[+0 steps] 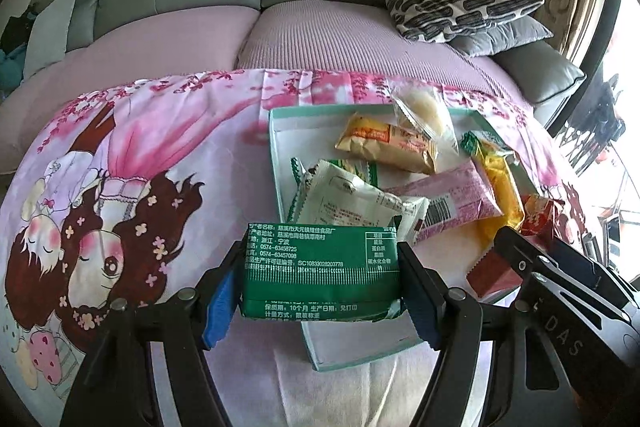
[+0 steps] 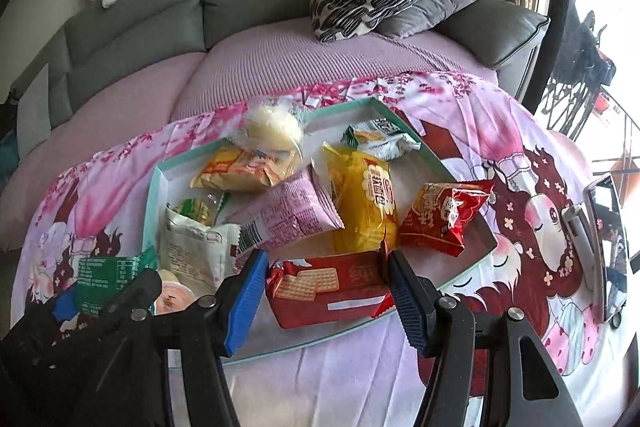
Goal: Organize snacks
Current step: 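Carry the green box and biscuit packet over the teal tray, then open both tools to release the green box and biscuit packet into the tray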
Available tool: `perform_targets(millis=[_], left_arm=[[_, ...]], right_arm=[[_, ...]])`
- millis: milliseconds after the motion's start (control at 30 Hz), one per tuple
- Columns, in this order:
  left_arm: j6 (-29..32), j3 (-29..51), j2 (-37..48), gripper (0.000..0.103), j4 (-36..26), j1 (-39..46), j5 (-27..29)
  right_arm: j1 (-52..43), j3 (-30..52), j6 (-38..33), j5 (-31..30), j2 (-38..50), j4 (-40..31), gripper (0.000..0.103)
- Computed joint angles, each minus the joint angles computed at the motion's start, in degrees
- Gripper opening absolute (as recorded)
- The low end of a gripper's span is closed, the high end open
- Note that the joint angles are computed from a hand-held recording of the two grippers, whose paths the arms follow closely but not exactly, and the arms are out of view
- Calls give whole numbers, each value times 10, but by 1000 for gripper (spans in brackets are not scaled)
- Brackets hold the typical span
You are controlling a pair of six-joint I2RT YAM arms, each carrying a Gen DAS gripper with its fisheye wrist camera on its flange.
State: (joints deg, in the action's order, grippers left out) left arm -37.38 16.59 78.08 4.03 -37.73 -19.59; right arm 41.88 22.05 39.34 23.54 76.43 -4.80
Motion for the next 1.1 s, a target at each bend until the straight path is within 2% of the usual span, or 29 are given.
perform_targets(millis=[733,1100], left_arm=[[14,19,73,74,42,-31,1],[16,44,98,77,31,-58,-12]], right_arm=[[-60,-33,-40,-49,3,64,64],[-79,-37,-53,-69,8,81,66]])
